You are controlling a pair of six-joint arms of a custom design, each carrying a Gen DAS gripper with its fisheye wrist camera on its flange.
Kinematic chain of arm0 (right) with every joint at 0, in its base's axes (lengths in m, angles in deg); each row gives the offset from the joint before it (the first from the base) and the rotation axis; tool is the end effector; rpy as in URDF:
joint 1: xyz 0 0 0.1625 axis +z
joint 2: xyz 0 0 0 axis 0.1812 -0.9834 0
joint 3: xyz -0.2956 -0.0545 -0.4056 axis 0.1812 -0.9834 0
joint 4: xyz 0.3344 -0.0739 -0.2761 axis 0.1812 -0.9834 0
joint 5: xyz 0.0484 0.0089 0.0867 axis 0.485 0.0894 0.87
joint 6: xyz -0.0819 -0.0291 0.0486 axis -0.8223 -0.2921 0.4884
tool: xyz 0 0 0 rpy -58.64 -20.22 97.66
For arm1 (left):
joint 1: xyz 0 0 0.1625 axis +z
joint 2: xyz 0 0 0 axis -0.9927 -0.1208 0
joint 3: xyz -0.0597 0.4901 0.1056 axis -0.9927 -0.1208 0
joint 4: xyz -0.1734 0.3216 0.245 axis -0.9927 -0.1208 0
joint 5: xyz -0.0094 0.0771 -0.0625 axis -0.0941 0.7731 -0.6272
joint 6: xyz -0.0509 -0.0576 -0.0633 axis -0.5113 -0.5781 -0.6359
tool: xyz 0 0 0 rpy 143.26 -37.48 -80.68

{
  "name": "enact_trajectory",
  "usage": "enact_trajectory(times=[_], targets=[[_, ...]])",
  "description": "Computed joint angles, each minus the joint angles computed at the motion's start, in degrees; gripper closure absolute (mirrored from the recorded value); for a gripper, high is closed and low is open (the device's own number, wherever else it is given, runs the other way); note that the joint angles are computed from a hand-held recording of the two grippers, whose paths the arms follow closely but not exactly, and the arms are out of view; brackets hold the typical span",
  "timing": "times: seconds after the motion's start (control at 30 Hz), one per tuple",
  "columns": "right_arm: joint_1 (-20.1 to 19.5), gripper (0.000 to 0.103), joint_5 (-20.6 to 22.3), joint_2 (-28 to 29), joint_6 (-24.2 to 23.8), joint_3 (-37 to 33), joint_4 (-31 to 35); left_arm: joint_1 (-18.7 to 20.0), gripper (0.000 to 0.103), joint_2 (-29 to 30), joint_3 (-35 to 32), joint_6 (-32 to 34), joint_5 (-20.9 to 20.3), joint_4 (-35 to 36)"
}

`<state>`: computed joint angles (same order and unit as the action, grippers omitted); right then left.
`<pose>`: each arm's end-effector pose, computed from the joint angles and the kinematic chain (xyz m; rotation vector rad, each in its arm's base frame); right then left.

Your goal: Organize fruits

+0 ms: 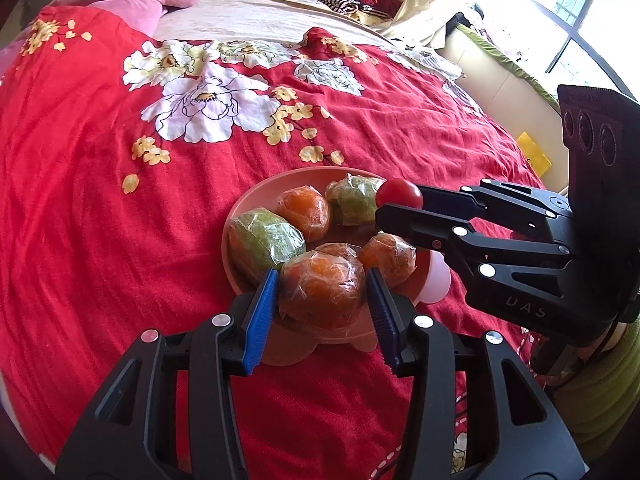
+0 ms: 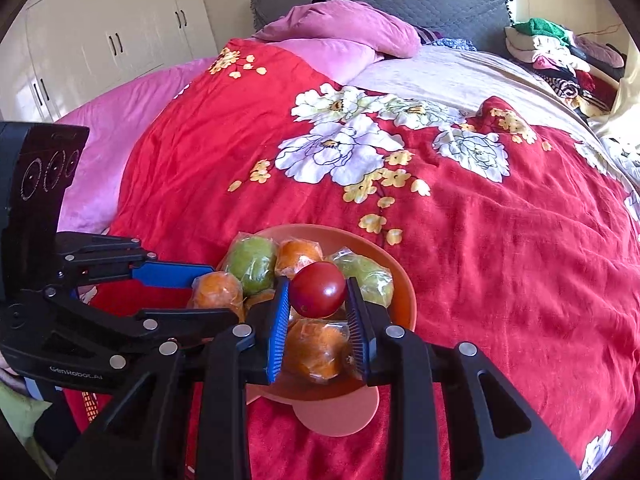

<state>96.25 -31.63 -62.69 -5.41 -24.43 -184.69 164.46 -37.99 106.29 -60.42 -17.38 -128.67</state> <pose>0.3452 -0.8264 -0.1114 0.7702 -2.5023 0.6957 0.0417 -0.8205 0.2726 0.7660 2.6334 -0.4443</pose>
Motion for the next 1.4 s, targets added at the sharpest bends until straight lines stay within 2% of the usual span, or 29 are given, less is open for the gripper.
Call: enact_trajectory(times=[0.03,0.07,0.1,0.13,0.23,0.73,0.9,1.0,1.1,1.4], targets=[[-0.04,0.076,0.09,-0.1,0.2,0.14,-0.13,0.0,0.065,-0.01,0.05,0.07,0.0,-0.11],[-0.08,0.071,0.18,-0.19,0.29,0.28,-0.24,0.0,0.065,-0.01,0.05,0.07,0.0,-0.11],[-0.09,0.062,0.37,-0.3,0.35,0.48,-0.47,0.0,0.065,-0.01,0.08,0.0,0.01,-0.12],[-0.07,0.06,0.49,-0.45,0.34,0.77,-0.97,0.0,0.065,-0.01,0.09,0.02,0.01,-0.14],[0.01,0.059,0.66,-0.91,0.68,1.5,-1.91,-0.13,0.065,-0.06,0.35,0.27,0.36,-0.5],[0.68,0.033,0.62,-5.67,2.11,10.73,-11.52,-0.79,0.061,-0.9,2.3,1.1,0.78,-3.04],[1.54,0.016,-0.17,-7.19,0.77,14.1,-16.23,-1.4,0.05,-2.35,4.28,1.15,0.99,-5.51],[2.13,0.011,-0.38,-8.41,0.34,16.7,-19.25,-1.79,0.043,-3.49,5.85,1.16,1.27,-7.18],[2.67,0.009,-0.94,-9.07,-0.09,18.48,-21.48,-2.18,0.032,-4.71,7.58,1.02,1.64,-9.18],[4.27,0.005,-2.06,-10.7,-0.57,22.75,-26.01,-3.52,0.015,-8.38,12.65,1.15,3.25,-14.29]])
